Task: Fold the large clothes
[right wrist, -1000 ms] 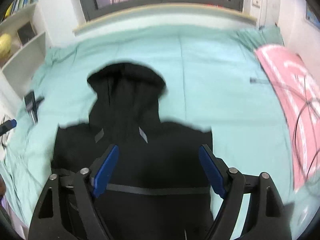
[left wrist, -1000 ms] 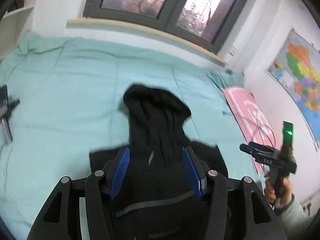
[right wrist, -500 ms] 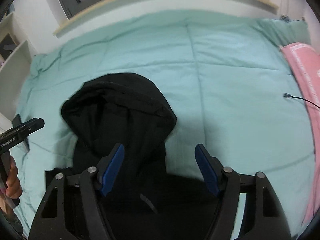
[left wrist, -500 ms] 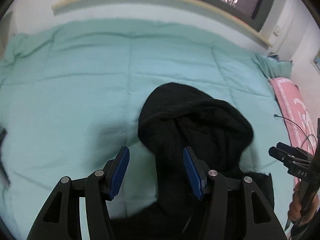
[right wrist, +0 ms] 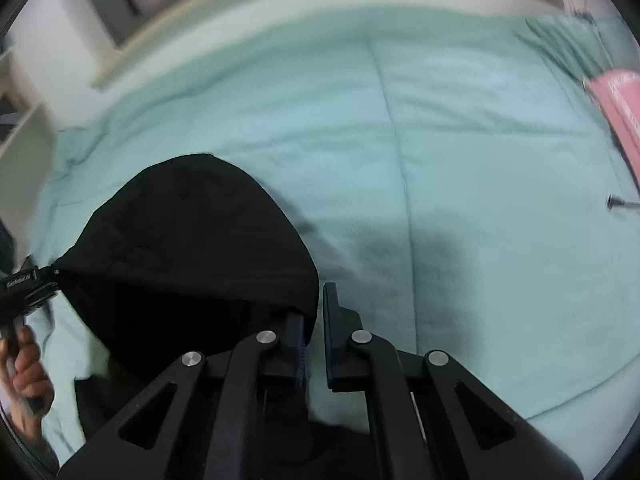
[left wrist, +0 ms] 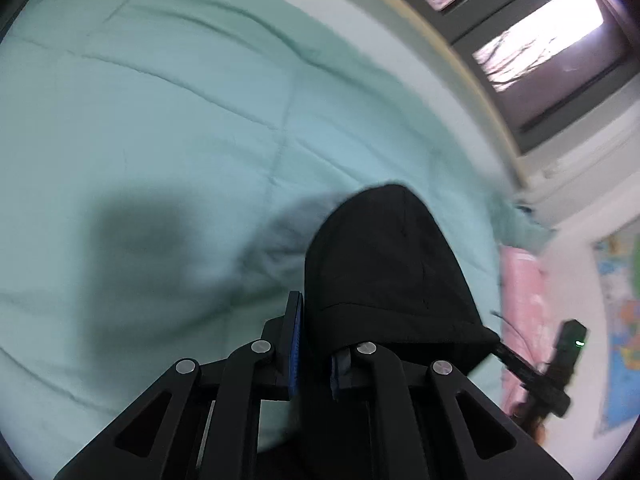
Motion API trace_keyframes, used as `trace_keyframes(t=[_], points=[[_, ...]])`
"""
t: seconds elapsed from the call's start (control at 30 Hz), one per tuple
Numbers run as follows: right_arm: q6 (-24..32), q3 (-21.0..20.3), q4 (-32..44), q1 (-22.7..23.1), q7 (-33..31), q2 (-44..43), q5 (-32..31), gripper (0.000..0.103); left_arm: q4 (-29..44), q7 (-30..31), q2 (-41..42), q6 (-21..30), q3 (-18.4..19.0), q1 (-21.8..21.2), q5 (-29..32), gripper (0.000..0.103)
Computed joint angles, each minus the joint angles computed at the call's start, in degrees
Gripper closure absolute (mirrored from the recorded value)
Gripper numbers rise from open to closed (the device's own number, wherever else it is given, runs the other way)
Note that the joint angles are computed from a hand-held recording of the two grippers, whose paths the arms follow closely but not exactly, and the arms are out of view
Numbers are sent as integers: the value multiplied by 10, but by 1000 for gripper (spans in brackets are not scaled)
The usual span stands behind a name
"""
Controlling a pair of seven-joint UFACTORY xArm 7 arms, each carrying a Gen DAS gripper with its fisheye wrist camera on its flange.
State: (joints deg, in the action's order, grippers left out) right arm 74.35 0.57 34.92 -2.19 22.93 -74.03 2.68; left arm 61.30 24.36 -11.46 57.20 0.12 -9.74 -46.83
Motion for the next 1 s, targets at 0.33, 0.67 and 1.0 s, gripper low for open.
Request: trace_keyframes(t=[0.33,0.67,1.0], points=[[-16,12,-118,34,-7,39,19,97,-26,-14,84,-66,-50,-6,177,85],[65,-15,6,35,-36,-25,32,49,-42,79,-86,-5,12,-26,133,63],[-94,-6,-16,84,-93,147,67,46,19,1,88,-53,-56,-54,155,54]])
